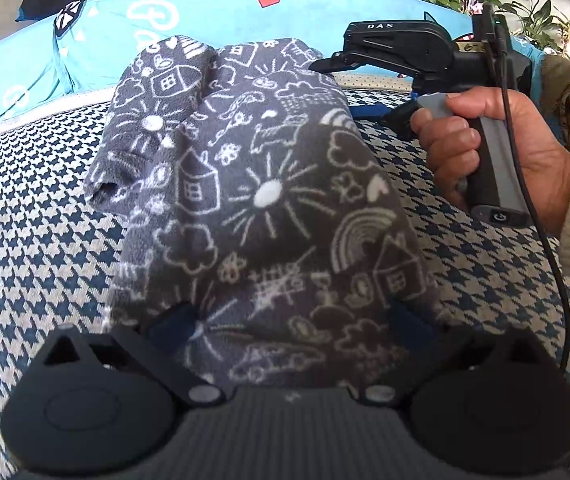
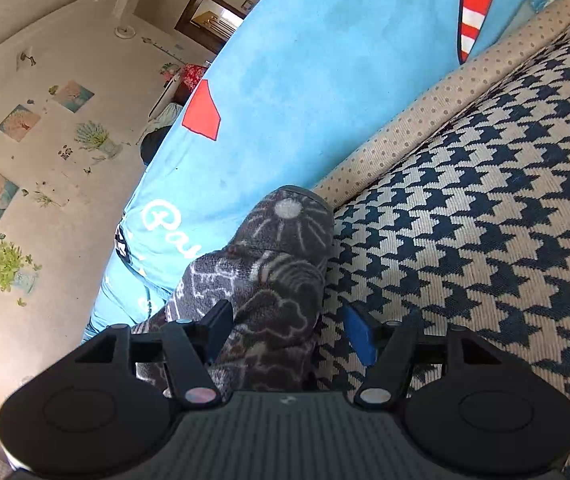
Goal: Fold clothes
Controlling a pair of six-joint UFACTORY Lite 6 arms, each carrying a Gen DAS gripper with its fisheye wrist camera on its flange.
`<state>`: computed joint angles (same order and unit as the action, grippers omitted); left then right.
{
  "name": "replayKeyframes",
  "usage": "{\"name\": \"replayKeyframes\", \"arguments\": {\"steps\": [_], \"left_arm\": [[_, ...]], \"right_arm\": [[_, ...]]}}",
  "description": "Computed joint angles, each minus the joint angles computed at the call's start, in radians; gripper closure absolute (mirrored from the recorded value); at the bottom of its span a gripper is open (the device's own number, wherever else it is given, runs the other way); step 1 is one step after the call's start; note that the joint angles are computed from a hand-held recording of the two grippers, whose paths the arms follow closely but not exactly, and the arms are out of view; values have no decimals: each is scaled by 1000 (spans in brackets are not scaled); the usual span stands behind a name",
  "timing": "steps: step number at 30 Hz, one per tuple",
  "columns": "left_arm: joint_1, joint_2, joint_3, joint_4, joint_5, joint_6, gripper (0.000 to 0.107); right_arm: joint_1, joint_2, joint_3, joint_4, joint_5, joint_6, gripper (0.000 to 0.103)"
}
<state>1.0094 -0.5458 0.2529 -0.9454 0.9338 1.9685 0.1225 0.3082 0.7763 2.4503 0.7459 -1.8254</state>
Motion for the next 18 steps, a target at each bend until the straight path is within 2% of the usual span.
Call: {"name": "replayKeyframes", "arguments": {"steps": [6, 9, 10, 11, 12, 14, 18], "left_arm": [[39, 28, 4, -3, 27, 67, 4], [55, 30, 2, 0, 40, 88, 4], [61, 29, 2, 1, 44, 92, 4], [71, 24, -1, 5, 51, 98, 4], [80, 18, -3, 8, 58, 104, 4], [116, 2, -11, 23, 83, 125, 4], [155, -20, -19, 40, 110, 152, 4]], "right_arm": [[-1, 110, 126, -52, 25, -31, 42], [-2, 163, 172, -51, 53, -57, 46], [-2, 178, 191, -61, 55, -51, 53], [-3, 194, 214, -75, 48, -34, 69], [-4, 210, 236, -89, 41, -15, 75], [-15, 237, 256, -88, 93, -7, 82], [-2, 227, 291, -27, 68, 0, 87]]}}
